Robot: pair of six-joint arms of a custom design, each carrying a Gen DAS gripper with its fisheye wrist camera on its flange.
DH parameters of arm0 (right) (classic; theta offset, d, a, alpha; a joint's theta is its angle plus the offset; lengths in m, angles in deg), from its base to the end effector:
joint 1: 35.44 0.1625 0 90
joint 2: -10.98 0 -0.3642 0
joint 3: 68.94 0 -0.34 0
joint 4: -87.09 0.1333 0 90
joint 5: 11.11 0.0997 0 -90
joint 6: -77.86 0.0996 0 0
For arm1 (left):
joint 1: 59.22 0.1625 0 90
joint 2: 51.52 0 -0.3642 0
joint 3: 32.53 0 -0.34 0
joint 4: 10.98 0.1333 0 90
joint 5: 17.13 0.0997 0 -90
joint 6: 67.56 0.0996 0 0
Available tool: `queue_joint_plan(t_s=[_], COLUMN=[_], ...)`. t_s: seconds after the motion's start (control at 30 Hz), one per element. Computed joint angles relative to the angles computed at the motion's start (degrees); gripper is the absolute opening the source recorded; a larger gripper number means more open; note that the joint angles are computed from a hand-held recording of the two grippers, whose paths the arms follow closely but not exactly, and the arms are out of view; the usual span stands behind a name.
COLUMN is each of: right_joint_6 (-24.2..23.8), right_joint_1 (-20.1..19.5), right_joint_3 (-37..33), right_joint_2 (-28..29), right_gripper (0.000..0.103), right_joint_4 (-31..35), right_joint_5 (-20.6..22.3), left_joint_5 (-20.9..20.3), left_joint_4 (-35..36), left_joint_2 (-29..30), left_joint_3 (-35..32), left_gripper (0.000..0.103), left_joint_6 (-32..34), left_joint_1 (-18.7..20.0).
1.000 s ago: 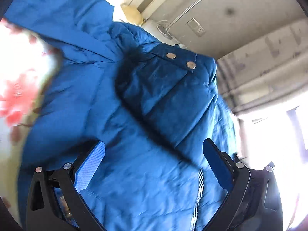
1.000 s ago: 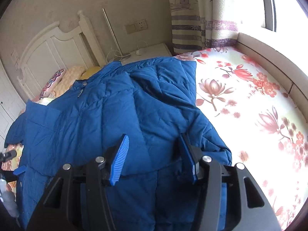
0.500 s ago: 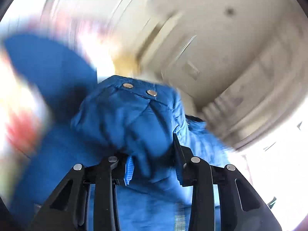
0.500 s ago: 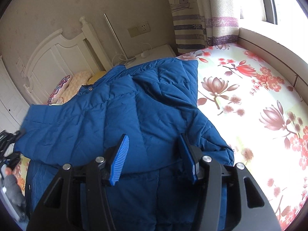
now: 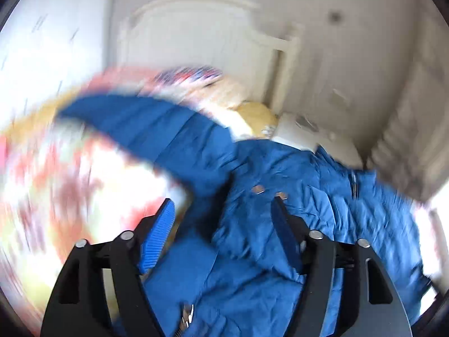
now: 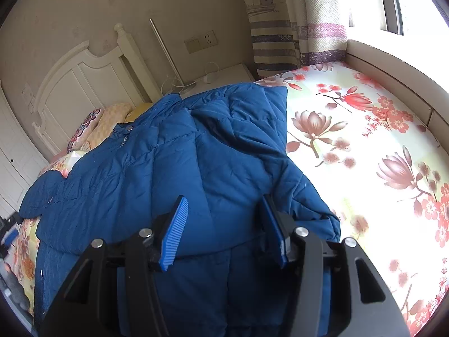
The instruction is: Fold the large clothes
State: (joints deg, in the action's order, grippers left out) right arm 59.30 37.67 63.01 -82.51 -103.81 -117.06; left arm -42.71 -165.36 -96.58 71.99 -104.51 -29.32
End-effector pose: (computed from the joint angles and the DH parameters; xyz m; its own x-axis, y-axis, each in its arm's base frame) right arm -0.0076 -0.3897 0.3586 -0.8479 0.3449 0.4027 -0.1429 0.5828 -0.8000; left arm -0.3509 -0.4592 0.0932 -0.7448 -0.0302 -0.6666 0.5205 0.5987 -0.6087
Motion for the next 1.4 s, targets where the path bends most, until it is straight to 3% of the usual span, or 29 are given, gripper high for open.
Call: queue_joint_plan(t_s=[0.07, 0.1, 0.17, 0.3, 0.43, 0.5, 0.6, 0.67, 0.77, 0.83, 0.97, 1.03, 1.1, 1.17, 1.2, 1.3, 1.4], right_joint_6=[-0.14, -0.20, -0.28, -0.06, 0.08, 0.39, 1.03, -0.61, -5.76, -8.02, -8.19, -7.03, -5.49, -3.26, -2.97, -5.18, -7.30], right_joint_1=[0.39, 0.70, 1.16, 1.01, 0.06, 0.29, 3.87, 7.78, 13.36, 14.83, 13.57, 11.18, 9.81, 10.97, 11.64, 12.43, 11.29], right_joint_3=[-0.09, -0.18, -0.35, -0.29, 0.29, 1.40, 0.93, -2.53, -10.73, -16.55, -26.74, -29.65, -28.98, -28.37, -26.63, -20.15, -18.33], right_joint_2=[0.30, 0.57, 0.99, 0.96, 0.05, -0.26, 1.08, 3.19, 9.87, 15.15, 22.90, 25.12, 24.16, 23.14, 22.14, 18.99, 19.28], right_gripper=[0.053, 0.053, 0.053, 0.053, 0.053, 0.051, 0.054, 0.054, 0.056, 0.056, 0.056, 0.065, 0.066, 0.065, 0.065, 0.067, 0.073], right_joint_4=[-0.27, -0.47, -0.70, -0.65, -0.81, -4.15, -7.73, -5.76, -3.04, -3.23, 4.03, 9.08, 9.75, 10.21, 7.01, -0.27, 3.98], right_joint_5=[-0.72, -1.27, -2.09, -1.58, 0.21, -0.33, -5.72, -9.87, -18.18, -21.18, -24.11, -25.72, -22.89, -24.69, -24.24, -21.29, -23.40], left_joint_5=[3.53, 4.79, 3.22, -1.52, -4.75, -4.06, -1.70, -1.80, -3.08, -3.16, -3.22, -3.56, -3.89, -4.20, -4.31, -4.69, -4.94], left_joint_4=[-3.07, -5.14, -3.53, 14.24, 13.57, 13.10, 12.59, 12.60, 12.63, 12.59, 12.22, 11.88, 11.47, 11.28, 11.20, 11.18, 11.09], left_joint_2=[6.42, 9.23, 13.74, 15.51, 14.72, 14.37, 15.81, 16.32, 14.95, 14.45, 14.41, 14.29, 14.19, 14.09, 14.07, 13.97, 13.96], left_joint_3=[-5.08, -6.94, -11.26, -16.32, -16.64, -15.74, -16.23, -17.17, -15.96, -15.19, -15.08, -15.00, -14.89, -14.86, -14.86, -14.91, -15.01], left_gripper=[0.087, 0.088, 0.092, 0.094, 0.097, 0.097, 0.098, 0.098, 0.098, 0.098, 0.098, 0.098, 0.098, 0.098, 0.098, 0.098, 0.098], left_joint_6=[12.00, 18.00, 24.21, 15.67, 14.82, 15.12, 16.18, 16.61, 15.62, 15.22, 15.32, 15.50, 15.69, 15.79, 15.82, 15.84, 15.93], left_joint_1=[-0.65, -0.77, 0.29, 4.81, 6.15, 6.15, 5.88, 6.10, 5.92, 5.71, 5.71, 5.80, 5.85, 5.97, 6.01, 6.15, 6.26])
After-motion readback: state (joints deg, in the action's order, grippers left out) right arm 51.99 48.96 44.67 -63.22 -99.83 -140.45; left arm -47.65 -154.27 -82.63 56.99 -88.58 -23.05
